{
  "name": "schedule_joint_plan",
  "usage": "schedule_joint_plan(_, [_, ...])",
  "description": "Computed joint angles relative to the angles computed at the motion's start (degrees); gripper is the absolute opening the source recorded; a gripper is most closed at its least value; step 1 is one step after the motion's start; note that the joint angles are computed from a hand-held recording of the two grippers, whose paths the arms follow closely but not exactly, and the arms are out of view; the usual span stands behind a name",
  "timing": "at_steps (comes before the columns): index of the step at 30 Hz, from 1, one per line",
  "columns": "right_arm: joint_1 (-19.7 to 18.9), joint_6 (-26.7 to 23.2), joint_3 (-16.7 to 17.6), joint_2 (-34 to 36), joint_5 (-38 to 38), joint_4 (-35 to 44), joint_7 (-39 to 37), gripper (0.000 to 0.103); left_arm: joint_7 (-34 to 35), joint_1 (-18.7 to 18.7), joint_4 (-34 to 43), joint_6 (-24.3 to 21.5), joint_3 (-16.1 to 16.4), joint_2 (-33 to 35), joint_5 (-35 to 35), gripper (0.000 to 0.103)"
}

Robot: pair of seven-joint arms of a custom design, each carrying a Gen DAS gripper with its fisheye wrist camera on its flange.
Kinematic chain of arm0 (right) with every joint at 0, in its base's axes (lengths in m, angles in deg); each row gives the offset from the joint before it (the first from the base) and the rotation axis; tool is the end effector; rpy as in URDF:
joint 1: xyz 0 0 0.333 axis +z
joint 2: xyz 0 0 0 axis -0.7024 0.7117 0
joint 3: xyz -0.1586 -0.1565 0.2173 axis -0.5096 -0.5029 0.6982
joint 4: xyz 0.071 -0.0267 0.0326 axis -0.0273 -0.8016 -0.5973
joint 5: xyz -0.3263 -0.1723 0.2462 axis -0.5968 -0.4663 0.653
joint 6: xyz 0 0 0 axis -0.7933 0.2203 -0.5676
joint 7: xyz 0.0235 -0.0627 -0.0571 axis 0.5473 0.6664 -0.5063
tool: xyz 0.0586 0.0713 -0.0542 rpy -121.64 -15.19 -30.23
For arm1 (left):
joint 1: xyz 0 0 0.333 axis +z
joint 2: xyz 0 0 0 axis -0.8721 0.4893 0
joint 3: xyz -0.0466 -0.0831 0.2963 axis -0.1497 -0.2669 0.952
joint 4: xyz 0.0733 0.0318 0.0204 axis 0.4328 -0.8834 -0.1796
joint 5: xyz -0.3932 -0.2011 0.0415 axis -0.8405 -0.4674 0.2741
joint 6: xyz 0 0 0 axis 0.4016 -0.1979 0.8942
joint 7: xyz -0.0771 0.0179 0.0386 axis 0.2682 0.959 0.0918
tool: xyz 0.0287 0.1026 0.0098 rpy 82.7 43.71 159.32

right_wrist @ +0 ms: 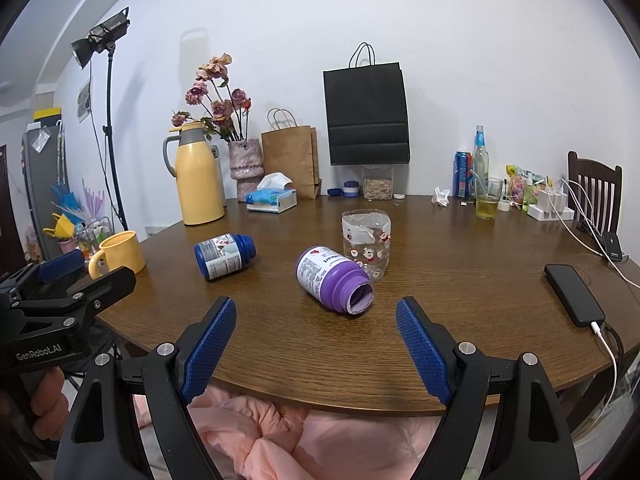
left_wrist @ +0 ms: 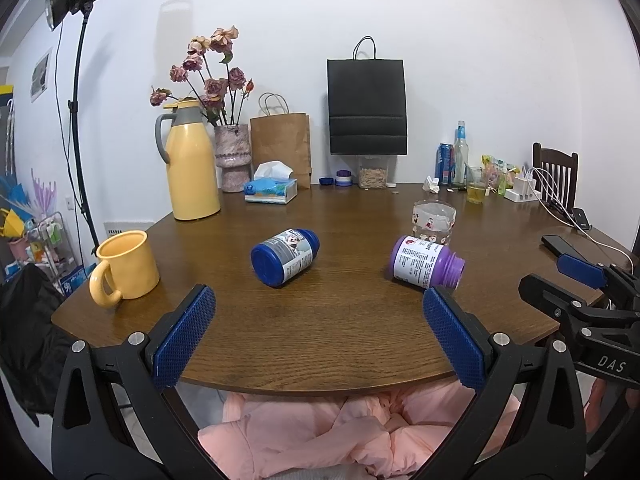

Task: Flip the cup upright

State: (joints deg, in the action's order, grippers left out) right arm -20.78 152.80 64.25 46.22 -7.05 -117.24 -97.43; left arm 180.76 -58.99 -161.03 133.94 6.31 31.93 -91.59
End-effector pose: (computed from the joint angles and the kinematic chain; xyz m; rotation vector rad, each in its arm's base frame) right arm 0.5562 0.3348 0.5072 -1.2383 1.6607 -1.1376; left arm 0.6523 -0.2813 0.5553 -1.0921 1.8974 -1.2969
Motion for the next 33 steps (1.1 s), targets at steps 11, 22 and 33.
schedule_joint_plan(11, [0.2, -0.1, 0.0, 0.2, 0.0, -0.1, 0.3, 0.086, 0.3, 0.3, 0.0, -0.1, -0.3, 0.1, -0.1, 0.103])
schedule_joint_plan(22, [0.2, 0.2, -0.2, 0.4, 0.0, 0.0, 0.3, 0.086, 0.4, 0.5, 0.1, 0.0, -0.5, 0.2, -0.2, 0.103])
schedule_joint_plan(33, [0.3, 0.1, -0.2, 0.5, -0.1, -0.1, 0.5, 0.086, -0.9, -1.5, -0.3, 0.7, 1.8, 0.1, 0.7, 0.103])
